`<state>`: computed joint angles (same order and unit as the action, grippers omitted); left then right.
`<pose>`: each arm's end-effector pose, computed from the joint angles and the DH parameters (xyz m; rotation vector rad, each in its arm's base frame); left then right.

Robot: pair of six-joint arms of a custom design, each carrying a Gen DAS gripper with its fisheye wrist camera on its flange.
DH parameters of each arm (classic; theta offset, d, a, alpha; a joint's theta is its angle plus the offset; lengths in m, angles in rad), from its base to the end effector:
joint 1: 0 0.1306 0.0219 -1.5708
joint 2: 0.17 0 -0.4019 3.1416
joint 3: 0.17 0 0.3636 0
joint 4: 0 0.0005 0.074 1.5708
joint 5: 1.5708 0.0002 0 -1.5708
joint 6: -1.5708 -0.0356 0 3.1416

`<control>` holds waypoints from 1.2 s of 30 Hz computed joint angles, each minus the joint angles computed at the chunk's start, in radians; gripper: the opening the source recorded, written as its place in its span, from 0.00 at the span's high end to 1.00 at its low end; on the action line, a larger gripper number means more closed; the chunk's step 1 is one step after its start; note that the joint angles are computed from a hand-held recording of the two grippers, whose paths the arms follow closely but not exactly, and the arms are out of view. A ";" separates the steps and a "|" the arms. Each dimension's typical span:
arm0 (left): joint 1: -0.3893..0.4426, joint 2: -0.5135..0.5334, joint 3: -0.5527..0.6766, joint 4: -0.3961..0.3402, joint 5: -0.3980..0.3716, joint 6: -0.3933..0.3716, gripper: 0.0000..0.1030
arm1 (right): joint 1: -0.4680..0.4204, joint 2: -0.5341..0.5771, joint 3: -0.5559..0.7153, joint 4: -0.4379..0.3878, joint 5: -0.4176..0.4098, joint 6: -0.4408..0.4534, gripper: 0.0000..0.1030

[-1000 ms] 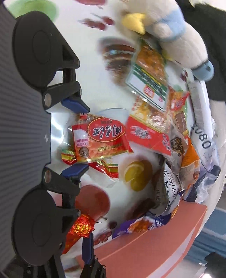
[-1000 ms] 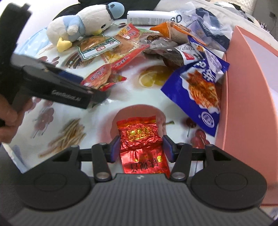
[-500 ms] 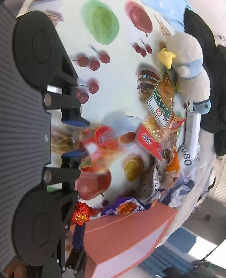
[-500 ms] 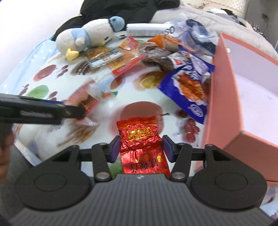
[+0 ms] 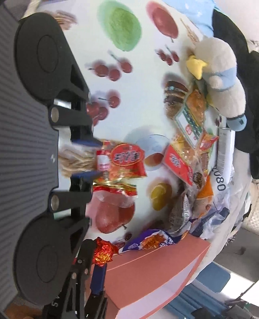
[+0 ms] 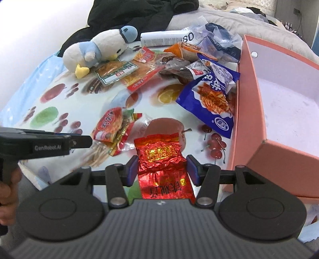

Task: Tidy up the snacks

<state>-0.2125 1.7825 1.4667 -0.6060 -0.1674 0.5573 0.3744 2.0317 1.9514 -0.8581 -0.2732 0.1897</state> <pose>0.5710 -0.1177 0.3036 -0.4938 2.4286 -0.1203 0.6344 0.2591 0.3385 -0.8057 2.3755 0.4186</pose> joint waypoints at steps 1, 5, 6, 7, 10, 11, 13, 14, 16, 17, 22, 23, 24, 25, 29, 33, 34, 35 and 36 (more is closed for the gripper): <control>0.003 0.007 0.009 0.003 -0.009 -0.005 0.44 | 0.001 0.002 0.004 0.001 0.001 0.002 0.47; 0.022 0.052 0.061 0.015 -0.003 -0.013 0.29 | 0.001 0.012 0.019 0.003 0.006 0.013 0.47; 0.031 0.068 0.076 0.015 0.019 -0.007 0.29 | 0.000 0.017 0.024 -0.002 0.007 0.012 0.47; 0.041 0.086 0.094 0.013 0.048 0.004 0.30 | -0.001 0.019 0.027 -0.005 0.006 0.012 0.47; 0.058 0.133 0.145 -0.008 0.074 0.012 0.31 | -0.003 0.023 0.028 -0.014 0.007 0.012 0.47; 0.061 0.153 0.170 -0.035 0.072 0.009 0.32 | -0.004 0.025 0.030 -0.018 0.007 0.012 0.47; 0.061 0.172 0.190 -0.047 0.065 -0.022 0.33 | -0.005 0.030 0.035 -0.025 0.008 0.009 0.47; 0.060 0.178 0.201 -0.061 0.061 -0.043 0.33 | -0.006 0.032 0.037 -0.029 0.008 0.007 0.47; 0.052 0.190 0.220 -0.092 0.037 -0.080 0.37 | -0.007 0.038 0.044 -0.035 0.008 0.008 0.47; 0.048 0.195 0.227 -0.105 0.020 -0.104 0.42 | -0.007 0.041 0.048 -0.037 0.010 0.008 0.47; 0.043 0.200 0.240 -0.124 0.025 -0.104 0.58 | -0.004 0.062 0.071 -0.052 0.006 0.008 0.47; 0.046 0.198 0.240 -0.126 0.028 -0.081 0.64 | -0.003 0.065 0.074 -0.055 0.005 0.007 0.47; 0.050 0.193 0.237 -0.128 0.035 -0.063 0.71 | -0.003 0.067 0.076 -0.056 0.002 0.007 0.47; 0.055 0.188 0.233 -0.126 0.044 -0.045 0.75 | -0.002 0.067 0.078 -0.057 0.001 0.007 0.47; 0.058 0.150 0.202 -0.093 0.045 -0.009 0.87 | -0.001 0.059 0.072 -0.050 -0.012 0.002 0.47; 0.045 0.103 0.173 -0.054 0.046 0.029 0.92 | -0.001 0.039 0.056 -0.032 -0.019 -0.004 0.47; 0.039 0.090 0.167 -0.045 0.041 0.033 0.93 | -0.002 0.035 0.054 -0.028 -0.022 -0.007 0.47; 0.032 0.078 0.163 -0.039 0.037 0.034 0.93 | -0.003 0.029 0.050 -0.024 -0.025 -0.011 0.47; 0.025 0.067 0.161 -0.034 0.030 0.031 0.93 | -0.004 0.022 0.044 -0.018 -0.027 -0.015 0.47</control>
<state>-0.1875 1.8497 1.6280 -0.6405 -0.1379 0.5884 0.3701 2.0533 1.9950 -0.8761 -0.3001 0.1750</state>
